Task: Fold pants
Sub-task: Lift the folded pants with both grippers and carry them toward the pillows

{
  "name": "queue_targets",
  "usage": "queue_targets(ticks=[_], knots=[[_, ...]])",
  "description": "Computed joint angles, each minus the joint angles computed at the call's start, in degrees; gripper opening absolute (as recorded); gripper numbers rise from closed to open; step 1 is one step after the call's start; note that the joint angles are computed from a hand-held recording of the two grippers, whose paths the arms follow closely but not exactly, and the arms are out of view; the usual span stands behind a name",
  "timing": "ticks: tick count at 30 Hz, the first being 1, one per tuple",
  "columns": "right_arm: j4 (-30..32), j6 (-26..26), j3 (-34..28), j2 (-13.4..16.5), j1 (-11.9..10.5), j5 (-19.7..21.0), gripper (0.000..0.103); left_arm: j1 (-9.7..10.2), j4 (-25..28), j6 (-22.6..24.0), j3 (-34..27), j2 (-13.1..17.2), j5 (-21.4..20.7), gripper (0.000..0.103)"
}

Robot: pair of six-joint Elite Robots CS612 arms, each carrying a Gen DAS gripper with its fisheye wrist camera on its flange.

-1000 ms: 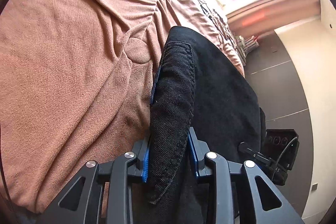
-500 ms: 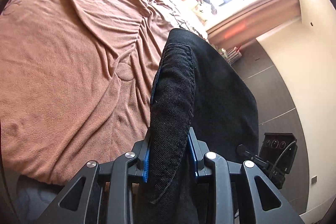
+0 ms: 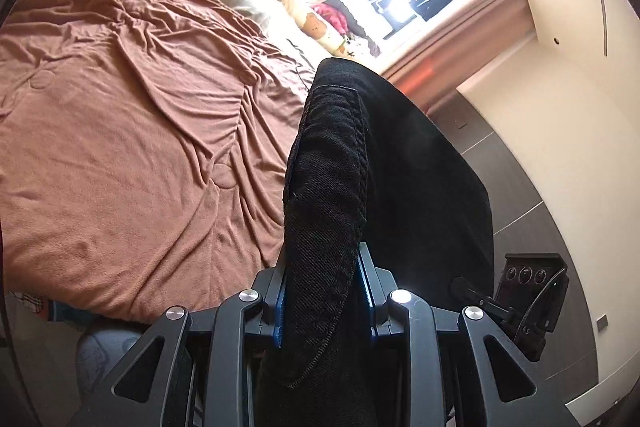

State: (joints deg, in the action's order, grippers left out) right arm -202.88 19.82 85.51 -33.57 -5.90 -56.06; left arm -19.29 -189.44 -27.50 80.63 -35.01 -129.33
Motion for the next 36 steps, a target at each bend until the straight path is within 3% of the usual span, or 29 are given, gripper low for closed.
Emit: queue_targets(ticks=[13, 23, 36], knots=[[-6.30, -0.70, 2.28, -0.79, 1.43, 0.52, 0.024, 2.04, -8.50, -0.17, 7.67, -5.83, 1.28, 0.029], [-7.20, -3.08, 1.54, -0.70, 2.19, 2.76, 0.024, 4.20, -12.39, 0.06, 12.30, -9.91, 3.60, 0.029], [-3.97, -5.57, -5.74, 2.37, 3.77, 7.00, 0.024, 8.77, -11.80, 1.98, 13.16, -12.70, 4.00, 0.028]])
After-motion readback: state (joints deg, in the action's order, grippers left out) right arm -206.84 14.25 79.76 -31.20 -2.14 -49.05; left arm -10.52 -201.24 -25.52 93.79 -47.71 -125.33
